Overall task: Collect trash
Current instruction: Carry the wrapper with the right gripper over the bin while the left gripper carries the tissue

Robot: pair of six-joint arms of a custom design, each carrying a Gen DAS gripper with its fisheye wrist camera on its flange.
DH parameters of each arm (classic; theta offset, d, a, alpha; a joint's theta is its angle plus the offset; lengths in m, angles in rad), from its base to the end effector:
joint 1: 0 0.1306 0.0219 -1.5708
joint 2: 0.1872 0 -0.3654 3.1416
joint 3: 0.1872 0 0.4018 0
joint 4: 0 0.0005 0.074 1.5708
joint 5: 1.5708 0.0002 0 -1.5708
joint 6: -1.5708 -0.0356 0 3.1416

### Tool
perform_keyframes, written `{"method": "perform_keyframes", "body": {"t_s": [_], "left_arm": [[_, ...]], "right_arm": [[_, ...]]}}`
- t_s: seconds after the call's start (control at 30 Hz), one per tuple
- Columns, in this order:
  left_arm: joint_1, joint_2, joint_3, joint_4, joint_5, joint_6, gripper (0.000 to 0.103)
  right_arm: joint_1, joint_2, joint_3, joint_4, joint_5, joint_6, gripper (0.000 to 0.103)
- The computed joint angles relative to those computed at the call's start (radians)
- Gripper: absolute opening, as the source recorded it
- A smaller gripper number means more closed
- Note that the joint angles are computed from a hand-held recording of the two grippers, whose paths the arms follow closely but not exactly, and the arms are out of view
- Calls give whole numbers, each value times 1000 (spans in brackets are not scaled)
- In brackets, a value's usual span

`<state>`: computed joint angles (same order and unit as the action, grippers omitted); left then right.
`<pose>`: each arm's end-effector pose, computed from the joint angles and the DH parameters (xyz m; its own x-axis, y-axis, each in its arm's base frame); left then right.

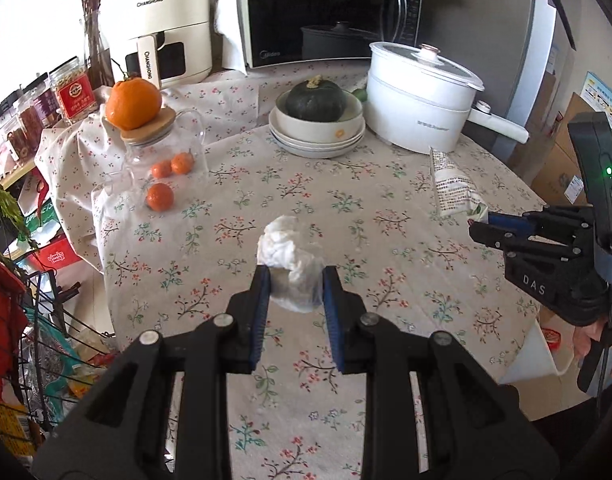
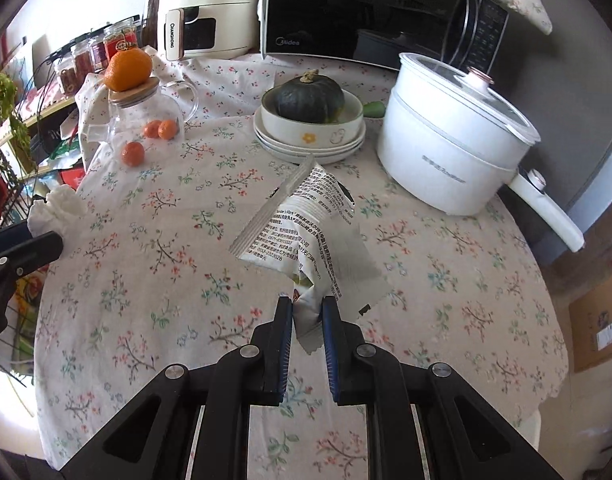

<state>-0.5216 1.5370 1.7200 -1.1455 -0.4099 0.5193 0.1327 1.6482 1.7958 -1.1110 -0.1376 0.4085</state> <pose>0.4695 -0.2540 0.4772 -0.7465 -0.0960 -0.6584 -0.1278 0.9918 0.0003 0.5714 0.0807 0.4525 -0.6641 -0.4856 -0.5685 -0.5148 0.8484 -0.1234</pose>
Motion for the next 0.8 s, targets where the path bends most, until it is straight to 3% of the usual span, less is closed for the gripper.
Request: {"method": "perform_keyframes", "body": {"t_s": [0.37,0.5,0.8], "left_arm": [[-136,61,99,-16,-54,35,28],[-169,105,141,-12,-47,53,28],[-222,235,278,-11,-7,12,28]], "right_arm": [[-156,-113,-116,-8,-71,74,16],[-206,-130,-139,-19,-97,101,16],[-356,-98,-98,-79,-160,124,16]]}}
